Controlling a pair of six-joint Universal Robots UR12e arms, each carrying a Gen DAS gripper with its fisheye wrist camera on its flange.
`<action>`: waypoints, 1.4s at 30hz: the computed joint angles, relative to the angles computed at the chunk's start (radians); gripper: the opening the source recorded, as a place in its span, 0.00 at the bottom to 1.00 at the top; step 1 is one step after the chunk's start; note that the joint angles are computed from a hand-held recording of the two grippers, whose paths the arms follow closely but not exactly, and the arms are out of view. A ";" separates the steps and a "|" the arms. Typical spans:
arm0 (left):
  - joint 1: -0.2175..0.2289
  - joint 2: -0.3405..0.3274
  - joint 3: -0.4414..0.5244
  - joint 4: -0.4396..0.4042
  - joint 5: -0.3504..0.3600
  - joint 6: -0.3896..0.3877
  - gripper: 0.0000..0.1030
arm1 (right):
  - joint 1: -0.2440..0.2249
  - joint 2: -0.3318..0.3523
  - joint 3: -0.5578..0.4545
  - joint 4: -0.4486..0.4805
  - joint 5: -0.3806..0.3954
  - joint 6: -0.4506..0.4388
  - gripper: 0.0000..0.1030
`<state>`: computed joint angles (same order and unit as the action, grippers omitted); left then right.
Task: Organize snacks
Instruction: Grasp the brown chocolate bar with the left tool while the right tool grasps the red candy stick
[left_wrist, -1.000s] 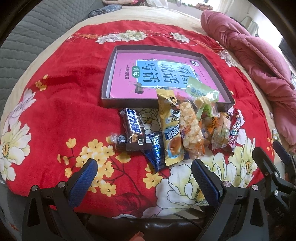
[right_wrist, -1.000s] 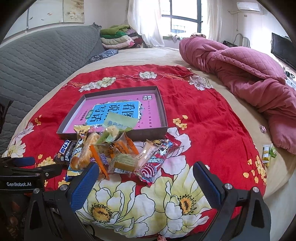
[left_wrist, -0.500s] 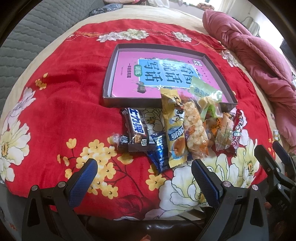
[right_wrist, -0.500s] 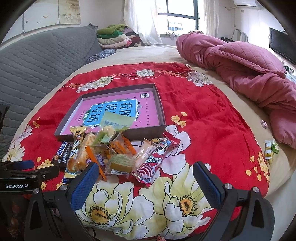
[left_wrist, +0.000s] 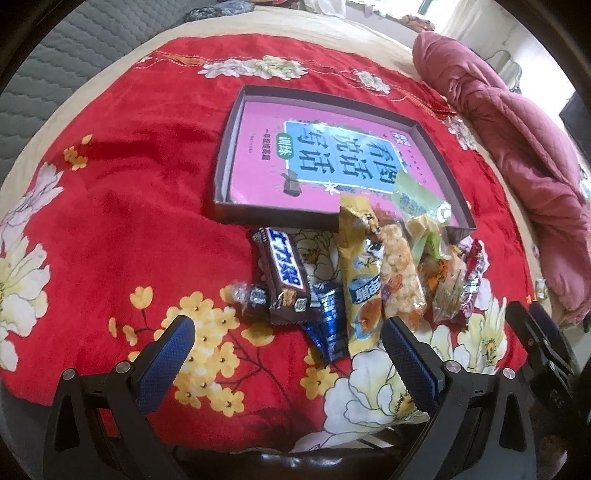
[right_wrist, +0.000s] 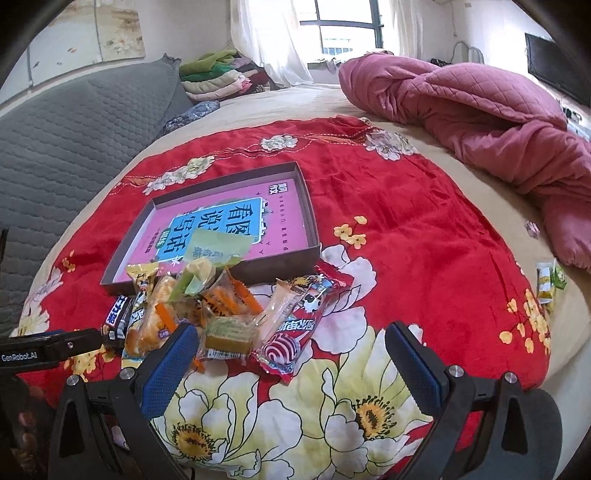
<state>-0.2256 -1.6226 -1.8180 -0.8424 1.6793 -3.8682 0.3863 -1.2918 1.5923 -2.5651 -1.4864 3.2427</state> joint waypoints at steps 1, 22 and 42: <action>0.004 0.000 -0.002 0.007 -0.013 0.007 0.98 | -0.002 0.002 -0.001 0.002 0.003 0.008 0.99; 0.089 -0.021 -0.025 0.063 -0.150 0.030 0.92 | -0.034 0.043 -0.025 0.029 0.047 0.083 0.99; 0.100 -0.084 0.017 0.047 -0.217 0.103 0.57 | -0.046 0.090 -0.068 0.095 0.117 0.073 0.51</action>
